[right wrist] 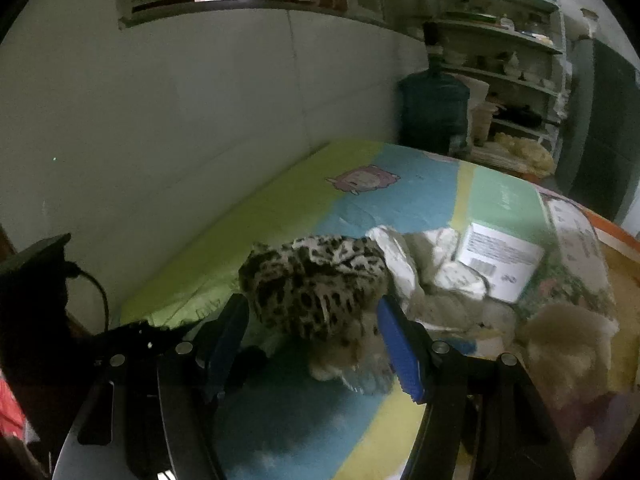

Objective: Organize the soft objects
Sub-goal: 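Grasp another tissue pack with the left tool while the right tool grasps the leopard-print cloth, then carry the tissue pack and leopard-print cloth over the cardboard tray with both tools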

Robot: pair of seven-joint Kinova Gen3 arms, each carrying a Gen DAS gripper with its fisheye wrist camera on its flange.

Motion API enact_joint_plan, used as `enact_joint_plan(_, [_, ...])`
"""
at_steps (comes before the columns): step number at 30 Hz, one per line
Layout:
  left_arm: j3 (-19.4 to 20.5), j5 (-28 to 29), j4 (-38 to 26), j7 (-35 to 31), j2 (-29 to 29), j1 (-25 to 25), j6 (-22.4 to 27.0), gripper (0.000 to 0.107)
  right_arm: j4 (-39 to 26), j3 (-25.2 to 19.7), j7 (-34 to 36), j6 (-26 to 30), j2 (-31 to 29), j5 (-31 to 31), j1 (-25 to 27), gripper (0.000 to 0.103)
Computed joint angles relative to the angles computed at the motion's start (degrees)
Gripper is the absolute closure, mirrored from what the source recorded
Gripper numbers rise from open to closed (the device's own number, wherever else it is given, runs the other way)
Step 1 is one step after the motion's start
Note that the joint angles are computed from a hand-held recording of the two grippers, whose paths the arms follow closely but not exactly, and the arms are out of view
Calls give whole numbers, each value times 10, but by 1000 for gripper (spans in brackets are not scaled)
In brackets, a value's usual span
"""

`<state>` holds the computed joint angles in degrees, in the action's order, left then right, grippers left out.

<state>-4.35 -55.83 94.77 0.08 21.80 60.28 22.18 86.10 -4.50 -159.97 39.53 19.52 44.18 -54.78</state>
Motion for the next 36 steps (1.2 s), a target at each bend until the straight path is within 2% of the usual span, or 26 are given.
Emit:
enact_joint_plan(1, [-3,-4,2,5,0,2,-3,59,-7,-2,9,1,5,-4,4,35])
enact_joint_plan(3, [-7,-10,7,14,-2,5,-9,59,-21,-5,29,6,15,-16,9,41])
enact_joint_plan(5, [-11,-16,13,21,-4,6,-14,59,-39,-6,55,16,27,-33,13,69])
enact_joint_plan(7, [-12,-21,16,25,-7,6,-16,59,-48,-1,68,20,34,-45,13,79])
enact_joint_plan(12, [-22,-36,23,54,-10,11,-25,59,-49,14,64,7,34,-52,9,93])
enact_joint_plan(17, [-32,-76,32,117,-20,16,-22,60,-28,31,22,-17,14,-8,-12,94])
enact_joint_plan(25, [-4,-153,15,172,-30,-1,8,60,-14,28,-65,1,-17,91,-26,94])
enact_joint_plan(31, [41,-177,-27,156,-21,-31,22,60,9,6,-129,30,-49,154,-15,94])
enact_joint_plan(36, [63,-158,-82,100,-1,-38,34,60,44,-19,-186,60,-82,204,-4,94])
